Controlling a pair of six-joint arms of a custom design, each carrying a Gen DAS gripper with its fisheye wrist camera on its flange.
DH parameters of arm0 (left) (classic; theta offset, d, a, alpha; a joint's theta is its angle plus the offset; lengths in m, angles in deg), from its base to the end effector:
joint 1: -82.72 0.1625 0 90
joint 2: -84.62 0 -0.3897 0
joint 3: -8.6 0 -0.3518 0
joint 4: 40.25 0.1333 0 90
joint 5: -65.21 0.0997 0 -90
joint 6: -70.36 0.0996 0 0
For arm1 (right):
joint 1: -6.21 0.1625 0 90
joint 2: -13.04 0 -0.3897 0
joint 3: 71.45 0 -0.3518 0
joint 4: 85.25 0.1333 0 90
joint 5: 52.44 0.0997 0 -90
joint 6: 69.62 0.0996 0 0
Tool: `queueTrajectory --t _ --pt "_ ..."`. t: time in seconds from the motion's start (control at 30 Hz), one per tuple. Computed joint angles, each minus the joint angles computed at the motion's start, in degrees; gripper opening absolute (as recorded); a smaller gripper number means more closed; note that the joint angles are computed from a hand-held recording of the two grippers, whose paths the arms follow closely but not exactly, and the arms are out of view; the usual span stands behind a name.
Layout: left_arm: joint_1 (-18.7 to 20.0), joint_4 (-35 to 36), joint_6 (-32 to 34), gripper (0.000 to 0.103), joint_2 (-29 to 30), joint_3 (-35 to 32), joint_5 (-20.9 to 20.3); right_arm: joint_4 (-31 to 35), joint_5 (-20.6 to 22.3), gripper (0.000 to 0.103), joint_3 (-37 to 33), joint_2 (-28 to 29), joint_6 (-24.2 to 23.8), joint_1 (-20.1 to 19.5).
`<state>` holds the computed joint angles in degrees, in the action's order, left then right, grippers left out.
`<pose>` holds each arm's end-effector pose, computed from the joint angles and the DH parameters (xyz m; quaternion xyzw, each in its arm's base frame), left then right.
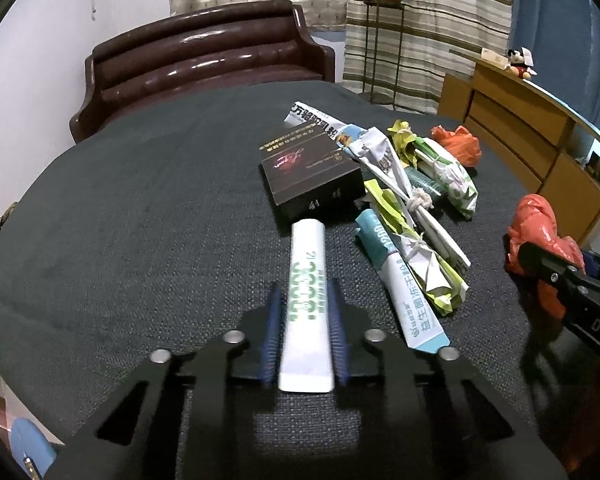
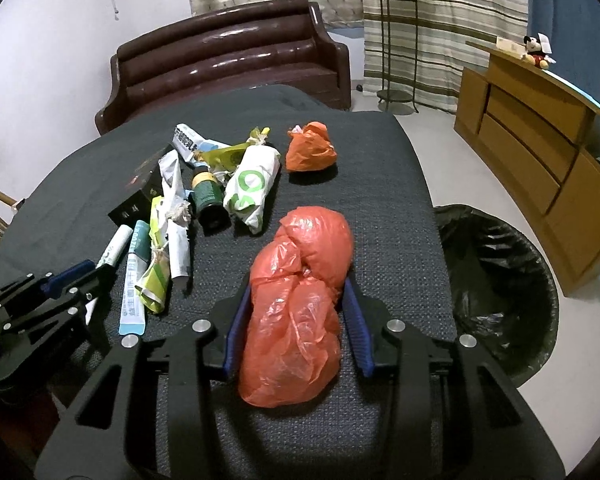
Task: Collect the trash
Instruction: 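Carry the red bag over the bin and open the right gripper to drop it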
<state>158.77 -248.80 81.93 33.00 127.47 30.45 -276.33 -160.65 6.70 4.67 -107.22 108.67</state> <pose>0.0919 -0.5222 0.1859 -0.0193 0.8233 -0.3921 0.4099 0.2382 -0.6043 -0.1399 0.3636 -0.8796 0.2268 0.2067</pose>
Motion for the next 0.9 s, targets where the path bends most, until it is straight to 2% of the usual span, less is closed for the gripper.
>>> queueTrajectory --t 0.23,0.57,0.9 --pt "0.01 -0.13 -0.42 0.02 -0.48 0.58 -0.92 -1.97 0.67 0.041 1.37 -0.55 -1.01 -0.02" --pt "-2.42 -2.11 1.2 0.019 -0.7 1.16 -1.31 -4.73 1.12 0.041 3.17 -2.42 -1.26 -0.37" --pt "-5.64 0.33 3.2 0.019 1.32 -2.68 -5.39 -9.54 -1.97 0.041 2.09 -4.63 -1.78 -2.57"
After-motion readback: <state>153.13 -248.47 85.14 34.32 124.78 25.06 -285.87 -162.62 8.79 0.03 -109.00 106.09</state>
